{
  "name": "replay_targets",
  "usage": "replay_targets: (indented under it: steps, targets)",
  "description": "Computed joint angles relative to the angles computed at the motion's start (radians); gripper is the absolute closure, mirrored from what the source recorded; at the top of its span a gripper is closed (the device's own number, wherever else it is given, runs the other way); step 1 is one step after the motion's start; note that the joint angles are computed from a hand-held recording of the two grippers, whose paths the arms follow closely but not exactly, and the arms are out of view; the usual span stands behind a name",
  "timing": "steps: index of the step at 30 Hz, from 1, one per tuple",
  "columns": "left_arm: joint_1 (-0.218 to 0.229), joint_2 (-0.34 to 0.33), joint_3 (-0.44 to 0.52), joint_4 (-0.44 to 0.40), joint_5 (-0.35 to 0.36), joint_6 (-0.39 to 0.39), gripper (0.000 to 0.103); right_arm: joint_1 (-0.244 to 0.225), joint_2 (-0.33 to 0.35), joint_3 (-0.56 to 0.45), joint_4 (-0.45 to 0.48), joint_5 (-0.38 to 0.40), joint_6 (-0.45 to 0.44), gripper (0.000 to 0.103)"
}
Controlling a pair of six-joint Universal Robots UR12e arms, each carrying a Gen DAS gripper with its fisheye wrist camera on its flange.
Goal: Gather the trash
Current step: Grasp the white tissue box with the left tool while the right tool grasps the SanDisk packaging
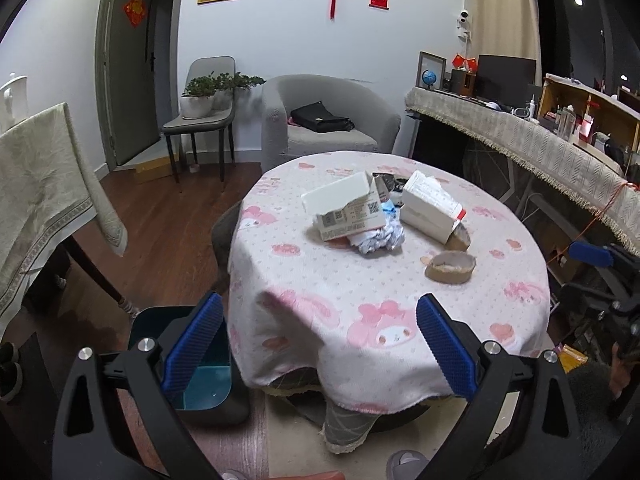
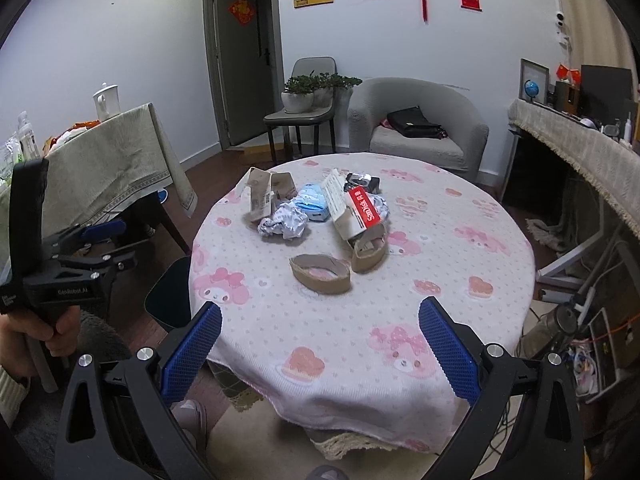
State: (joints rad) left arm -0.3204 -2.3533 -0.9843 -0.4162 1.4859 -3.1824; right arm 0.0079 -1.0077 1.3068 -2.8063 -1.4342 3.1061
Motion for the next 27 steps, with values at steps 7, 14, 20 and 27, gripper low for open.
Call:
replay_targets:
  steps: [7, 14, 20, 27]
  targets:
    - [0.005, -0.056, 0.109, -0.068, -0.040, -0.016, 0.004, 0.000, 0.043, -0.083, 0.046, 0.003, -0.045, 0.003]
    - [0.015, -0.140, 0.256, -0.146, -0.098, -0.057, 0.004, 0.000, 0.109, -0.194, 0.116, -0.016, -0.098, 0.003]
    - [0.022, -0.227, 0.404, -0.223, -0.142, -0.089, 0.004, 0.005, 0.171, -0.294, 0.190, -0.050, -0.153, 0.014]
    - [0.029, -0.324, 0.573, -0.290, -0.213, -0.126, 0.004, 0.007, 0.225, -0.388, 0.258, -0.072, -0.187, 0.025]
